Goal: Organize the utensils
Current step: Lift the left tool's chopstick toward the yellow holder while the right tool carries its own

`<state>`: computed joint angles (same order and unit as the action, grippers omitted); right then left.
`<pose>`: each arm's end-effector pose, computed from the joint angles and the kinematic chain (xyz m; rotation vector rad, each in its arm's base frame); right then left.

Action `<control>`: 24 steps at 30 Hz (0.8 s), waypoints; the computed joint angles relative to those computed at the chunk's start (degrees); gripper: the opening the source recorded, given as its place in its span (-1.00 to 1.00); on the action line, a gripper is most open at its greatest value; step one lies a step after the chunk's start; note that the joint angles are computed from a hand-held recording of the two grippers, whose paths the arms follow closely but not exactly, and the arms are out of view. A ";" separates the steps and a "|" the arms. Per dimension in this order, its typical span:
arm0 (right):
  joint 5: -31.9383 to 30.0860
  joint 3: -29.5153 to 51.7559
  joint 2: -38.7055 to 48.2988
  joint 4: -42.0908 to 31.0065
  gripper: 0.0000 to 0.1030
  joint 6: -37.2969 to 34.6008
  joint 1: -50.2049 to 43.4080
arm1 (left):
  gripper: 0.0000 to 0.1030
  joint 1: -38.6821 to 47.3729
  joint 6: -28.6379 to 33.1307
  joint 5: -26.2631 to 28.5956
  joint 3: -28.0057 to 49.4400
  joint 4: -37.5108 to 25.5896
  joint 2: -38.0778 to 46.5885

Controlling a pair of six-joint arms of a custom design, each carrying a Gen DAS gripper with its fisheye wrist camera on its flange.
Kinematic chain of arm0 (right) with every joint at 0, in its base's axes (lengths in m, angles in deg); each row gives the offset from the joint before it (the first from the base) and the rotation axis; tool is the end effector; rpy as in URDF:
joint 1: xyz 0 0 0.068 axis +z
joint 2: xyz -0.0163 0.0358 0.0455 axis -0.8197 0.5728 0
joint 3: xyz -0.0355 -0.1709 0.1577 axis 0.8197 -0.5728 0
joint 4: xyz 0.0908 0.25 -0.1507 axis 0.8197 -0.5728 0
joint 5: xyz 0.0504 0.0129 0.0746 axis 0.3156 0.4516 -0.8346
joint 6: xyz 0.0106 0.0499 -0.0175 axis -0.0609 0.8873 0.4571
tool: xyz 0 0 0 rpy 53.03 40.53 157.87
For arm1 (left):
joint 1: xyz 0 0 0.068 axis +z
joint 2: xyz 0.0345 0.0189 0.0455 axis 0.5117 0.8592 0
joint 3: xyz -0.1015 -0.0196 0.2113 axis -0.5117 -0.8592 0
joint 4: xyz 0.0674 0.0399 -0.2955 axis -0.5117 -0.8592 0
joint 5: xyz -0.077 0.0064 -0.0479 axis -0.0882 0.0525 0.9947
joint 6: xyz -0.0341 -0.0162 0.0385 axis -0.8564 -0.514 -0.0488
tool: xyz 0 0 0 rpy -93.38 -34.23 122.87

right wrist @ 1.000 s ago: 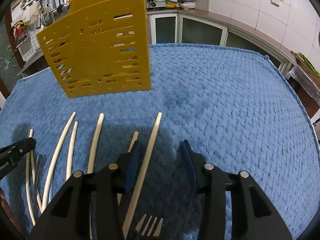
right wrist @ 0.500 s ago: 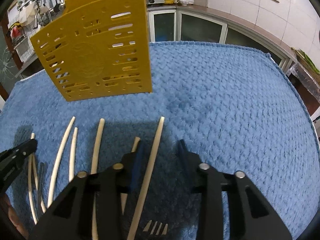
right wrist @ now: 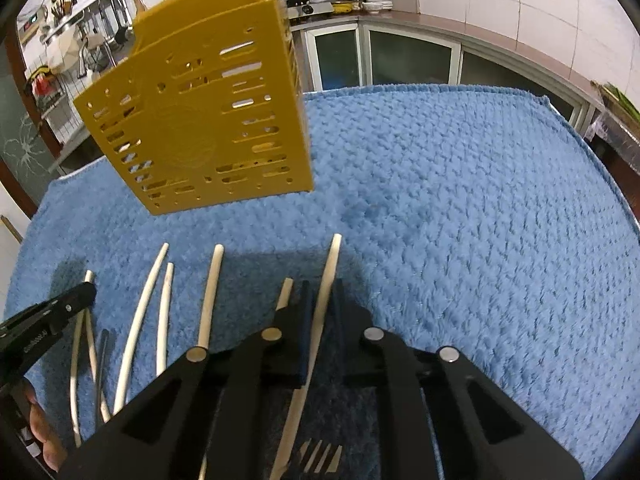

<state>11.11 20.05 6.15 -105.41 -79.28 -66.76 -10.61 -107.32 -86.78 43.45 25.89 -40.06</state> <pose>0.2178 -0.0311 0.1122 -0.2370 2.4857 0.3180 0.1362 -0.0998 0.1334 -0.4640 2.4876 -0.0591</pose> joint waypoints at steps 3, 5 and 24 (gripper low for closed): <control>-2.02 -0.20 -1.16 -0.59 -0.82 0.20 -0.93 | -0.92 1.05 0.61 1.22 -1.00 -1.19 -4.05; -3.21 -0.77 -3.11 -0.97 -0.82 0.54 -1.28 | -0.92 1.27 0.68 1.39 -1.25 -1.82 -5.50; -15.16 1.01 -11.74 -9.28 -0.85 -3.34 -8.46 | -0.92 -9.05 -2.75 -5.75 4.09 -11.15 -13.57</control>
